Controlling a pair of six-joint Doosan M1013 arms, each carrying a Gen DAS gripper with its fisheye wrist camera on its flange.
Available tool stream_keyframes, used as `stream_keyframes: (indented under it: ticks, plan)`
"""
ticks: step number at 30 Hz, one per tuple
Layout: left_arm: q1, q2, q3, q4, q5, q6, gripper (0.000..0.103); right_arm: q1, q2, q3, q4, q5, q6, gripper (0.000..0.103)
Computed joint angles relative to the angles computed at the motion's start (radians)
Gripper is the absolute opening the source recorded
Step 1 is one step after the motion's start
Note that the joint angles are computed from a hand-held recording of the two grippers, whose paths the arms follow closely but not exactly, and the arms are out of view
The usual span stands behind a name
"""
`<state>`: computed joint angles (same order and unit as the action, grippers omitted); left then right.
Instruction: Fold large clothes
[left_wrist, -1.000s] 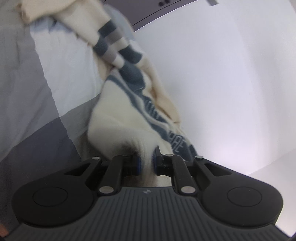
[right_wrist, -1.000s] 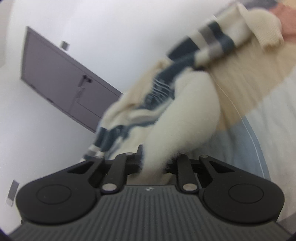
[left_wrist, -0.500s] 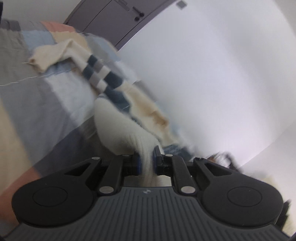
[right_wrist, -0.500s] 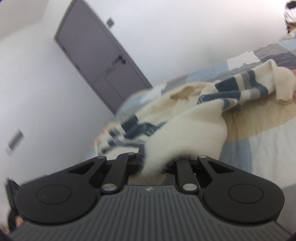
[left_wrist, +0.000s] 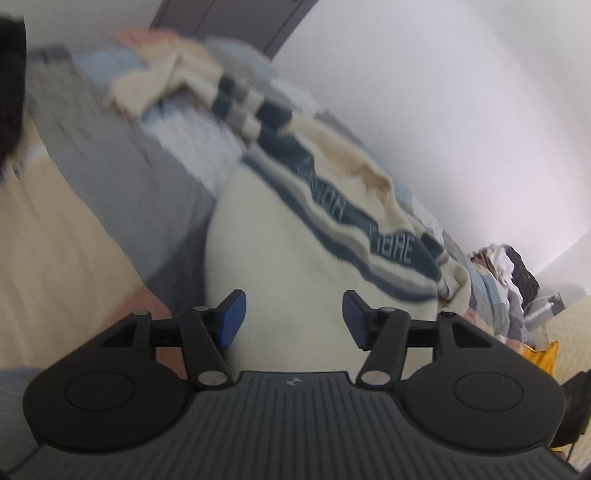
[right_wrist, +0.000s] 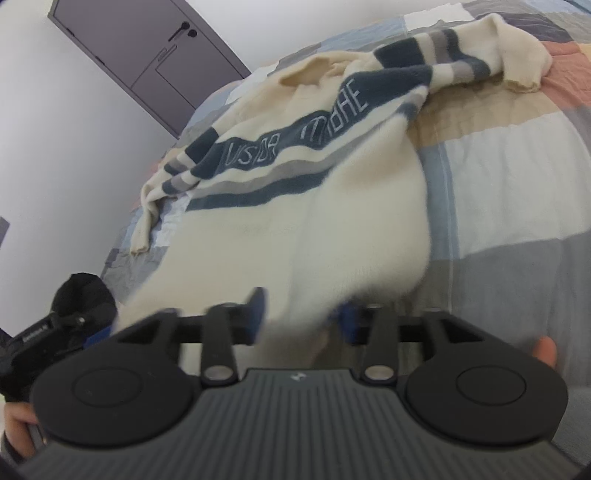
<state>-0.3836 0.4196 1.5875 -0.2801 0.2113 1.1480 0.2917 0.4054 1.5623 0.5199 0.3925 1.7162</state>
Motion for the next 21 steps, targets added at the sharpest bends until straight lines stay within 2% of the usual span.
stream_keyframes:
  ticks: [1, 4, 6, 8, 9, 11, 13, 16, 18, 21]
  plan:
    - [0.001, -0.007, 0.004, 0.010, -0.006, -0.001, 0.067, 0.000, -0.009, 0.010, -0.009, -0.010, 0.001, 0.057]
    - [0.006, -0.004, -0.017, -0.103, 0.017, 0.134, 0.068, 0.004, -0.025, 0.023, -0.116, -0.048, 0.071, 0.059]
    - [-0.003, 0.013, -0.050, -0.040, 0.036, 0.103, 0.068, 0.007, -0.020, 0.015, -0.207, -0.077, 0.132, 0.059]
    - [-0.012, 0.040, -0.089, -0.041, 0.052, 0.136, 0.068, 0.011, -0.004, -0.008, -0.290, -0.091, 0.219, 0.059]
    - [-0.015, 0.057, -0.116, -0.042, 0.077, 0.136, 0.068, 0.010, 0.009, -0.022, -0.288, -0.095, 0.226, 0.059]
    - [-0.016, 0.089, -0.166, -0.145, 0.123, 0.228, 0.068, 0.012, 0.039, -0.060, -0.324, -0.089, 0.277, 0.059]
    - [-0.021, 0.117, -0.216, -0.169, 0.151, 0.240, 0.068, 0.013, 0.068, -0.098, -0.341, -0.082, 0.311, 0.059]
    - [-0.031, 0.158, -0.293, -0.115, 0.169, 0.205, 0.068, 0.016, 0.106, -0.149, -0.397, -0.069, 0.370, 0.059]
    - [-0.031, 0.189, -0.342, -0.135, 0.191, 0.248, 0.068, 0.016, 0.132, -0.183, -0.458, -0.050, 0.426, 0.059]
    - [-0.038, 0.240, -0.409, -0.025, 0.222, 0.203, 0.068, 0.012, 0.165, -0.223, -0.508, -0.035, 0.471, 0.059]
